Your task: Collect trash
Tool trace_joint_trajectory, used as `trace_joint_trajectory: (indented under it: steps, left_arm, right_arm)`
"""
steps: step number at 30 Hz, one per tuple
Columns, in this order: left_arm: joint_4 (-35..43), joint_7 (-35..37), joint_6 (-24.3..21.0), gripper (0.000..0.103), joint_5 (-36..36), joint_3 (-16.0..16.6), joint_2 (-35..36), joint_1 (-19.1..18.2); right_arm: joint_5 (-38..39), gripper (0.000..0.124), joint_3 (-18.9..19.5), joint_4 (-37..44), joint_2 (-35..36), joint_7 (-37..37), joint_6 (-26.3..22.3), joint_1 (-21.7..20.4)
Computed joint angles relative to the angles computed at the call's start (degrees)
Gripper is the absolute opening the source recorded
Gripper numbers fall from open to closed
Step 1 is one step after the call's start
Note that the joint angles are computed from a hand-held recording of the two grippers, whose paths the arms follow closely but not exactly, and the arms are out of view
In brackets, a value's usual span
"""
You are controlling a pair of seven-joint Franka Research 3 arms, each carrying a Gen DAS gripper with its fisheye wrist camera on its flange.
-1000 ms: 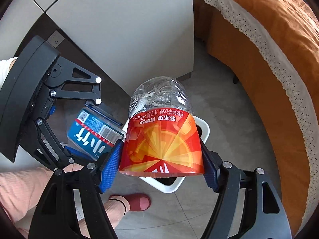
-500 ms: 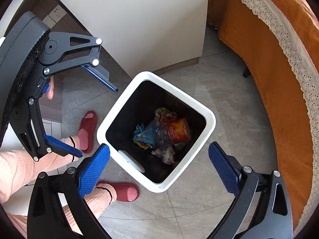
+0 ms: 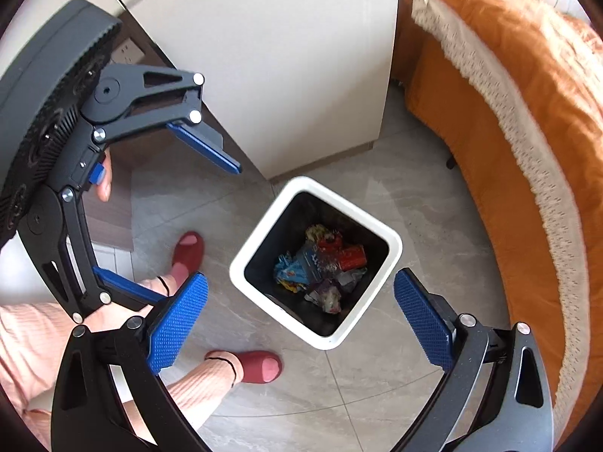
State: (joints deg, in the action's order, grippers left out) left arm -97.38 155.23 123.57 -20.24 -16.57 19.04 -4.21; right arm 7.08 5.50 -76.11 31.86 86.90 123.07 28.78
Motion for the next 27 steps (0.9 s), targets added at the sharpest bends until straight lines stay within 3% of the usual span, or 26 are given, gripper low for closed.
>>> trace_joint_trajectory:
  steps: [7,15,23,27]
  left_arm:
    - [-0.5,1.1,-1.3,0.098,-3.6,0.7,-5.7,0.6]
    - [-0.1,-3.7,-2.2,0.098,-10.3,3.4,-11.3,1.2]
    - [1.1,-8.2,-4.2,0.098,-11.2,6.7,-17.9,1.1]
    - [1.6,-12.2,-2.6,0.098,-9.3,8.2,-21.2,0.7]
  right_arm:
    - [-3.1,0.098,-0.6,2.1,-4.0,4.7,-1.4,2.3]
    - [-6.4,0.098,-1.1,8.0,-4.7,11.8,-2.6,4.4]
    - [-8.6,0.098,-1.0,22.0,-1.3,14.6,-6.5,7.3]
    - [-8.1,0.098,-0.8,31.7,2.3,12.4,-8.1,8.5]
